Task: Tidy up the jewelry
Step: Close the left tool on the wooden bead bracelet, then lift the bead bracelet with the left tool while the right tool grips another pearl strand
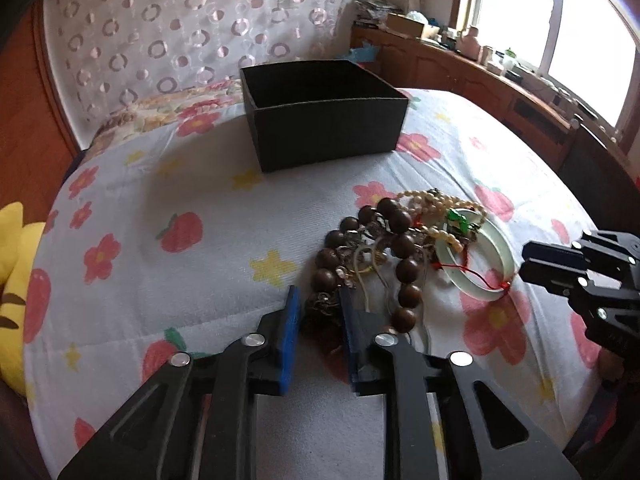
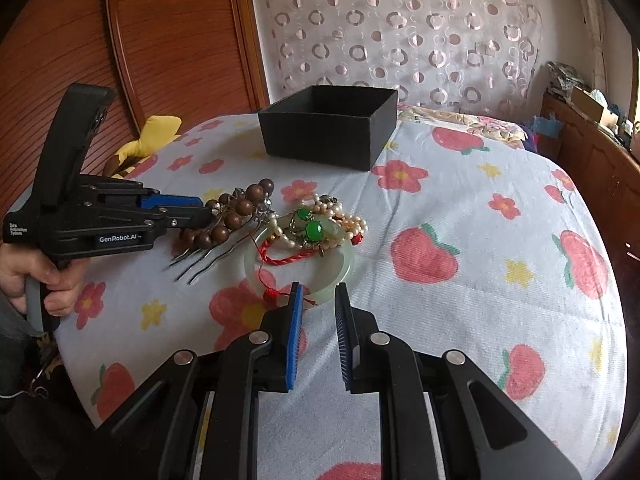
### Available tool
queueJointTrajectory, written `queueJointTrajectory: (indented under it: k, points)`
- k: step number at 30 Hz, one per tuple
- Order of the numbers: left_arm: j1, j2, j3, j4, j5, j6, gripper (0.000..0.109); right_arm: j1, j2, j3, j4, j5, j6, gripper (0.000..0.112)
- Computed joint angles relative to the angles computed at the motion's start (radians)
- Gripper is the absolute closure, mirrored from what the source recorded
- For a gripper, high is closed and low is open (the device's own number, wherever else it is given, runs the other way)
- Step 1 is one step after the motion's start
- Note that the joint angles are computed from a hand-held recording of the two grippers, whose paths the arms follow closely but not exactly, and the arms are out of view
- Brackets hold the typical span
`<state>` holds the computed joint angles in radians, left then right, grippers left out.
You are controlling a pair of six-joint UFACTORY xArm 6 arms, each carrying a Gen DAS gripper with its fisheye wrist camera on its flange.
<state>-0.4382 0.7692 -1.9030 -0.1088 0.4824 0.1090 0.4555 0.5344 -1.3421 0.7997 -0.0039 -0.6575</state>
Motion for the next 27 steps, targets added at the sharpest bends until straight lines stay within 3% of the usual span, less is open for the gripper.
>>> queueJointTrajectory:
  k: [12, 17, 25, 27]
  points:
    - [-0.011, -0.172, 0.220, -0.252, -0.223, 0.149, 0.095, -0.007, -0.004, -0.014, -0.043, 0.006, 0.011, 0.094]
    - [-0.021, -0.219, 0.272, -0.336, -0.290, 0.208, 0.095, -0.026, 0.007, -0.045, -0.182, 0.034, 0.102, 0.094]
    - [-0.027, -0.267, 0.330, -0.385, -0.354, 0.246, 0.095, -0.036, 0.092, -0.192, -0.304, 0.167, 0.153, 0.094]
    - [-0.026, -0.271, 0.334, -0.403, -0.353, 0.259, 0.095, -0.040, 0.112, -0.221, -0.426, 0.191, 0.241, 0.094]
